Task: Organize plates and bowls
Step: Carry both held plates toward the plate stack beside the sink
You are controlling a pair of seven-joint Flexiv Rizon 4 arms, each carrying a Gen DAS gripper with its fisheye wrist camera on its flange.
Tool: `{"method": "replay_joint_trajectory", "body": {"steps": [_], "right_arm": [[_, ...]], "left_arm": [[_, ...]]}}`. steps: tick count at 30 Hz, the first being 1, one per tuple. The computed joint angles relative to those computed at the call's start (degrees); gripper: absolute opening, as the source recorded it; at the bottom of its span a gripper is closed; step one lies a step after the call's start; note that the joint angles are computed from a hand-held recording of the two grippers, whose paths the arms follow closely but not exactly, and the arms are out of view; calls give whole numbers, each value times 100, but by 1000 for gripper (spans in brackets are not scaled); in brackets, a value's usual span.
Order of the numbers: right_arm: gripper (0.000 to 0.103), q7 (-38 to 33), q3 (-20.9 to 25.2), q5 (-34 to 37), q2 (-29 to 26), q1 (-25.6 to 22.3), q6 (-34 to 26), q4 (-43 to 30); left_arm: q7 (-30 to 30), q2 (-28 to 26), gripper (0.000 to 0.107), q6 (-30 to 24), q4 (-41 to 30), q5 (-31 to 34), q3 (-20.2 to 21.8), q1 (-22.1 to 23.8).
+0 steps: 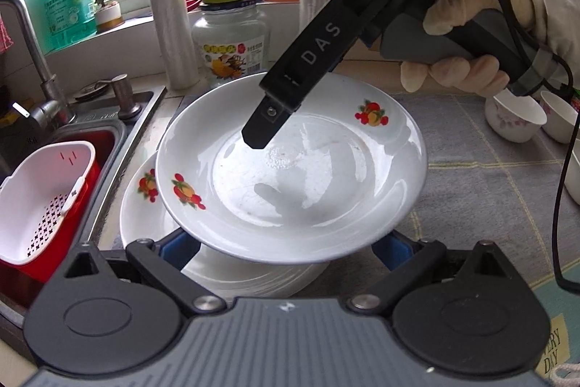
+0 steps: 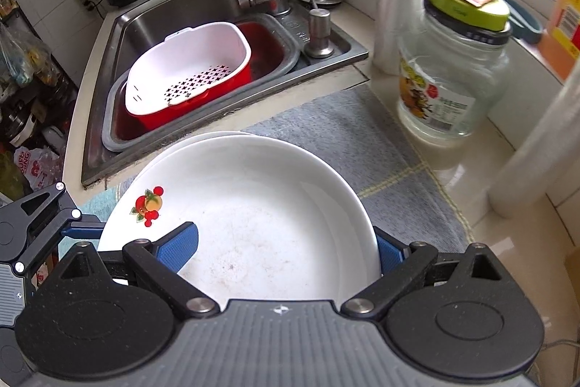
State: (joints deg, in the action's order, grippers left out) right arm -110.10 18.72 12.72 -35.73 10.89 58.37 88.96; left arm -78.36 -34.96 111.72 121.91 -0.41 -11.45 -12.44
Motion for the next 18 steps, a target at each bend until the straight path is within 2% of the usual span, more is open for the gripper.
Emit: {"method": "replay_joint_trajectory", "body": {"steps": [6, 18], "right_arm": [[100, 91, -52, -101, -178, 111, -94, -186], [100, 354, -247, -596, -248, 351, -44, -156]], "left_arm": [[-10, -58, 99, -98, -22, 104, -172, 266], [-123, -243, 99, -388, -83, 498, -1082, 1291]]}}
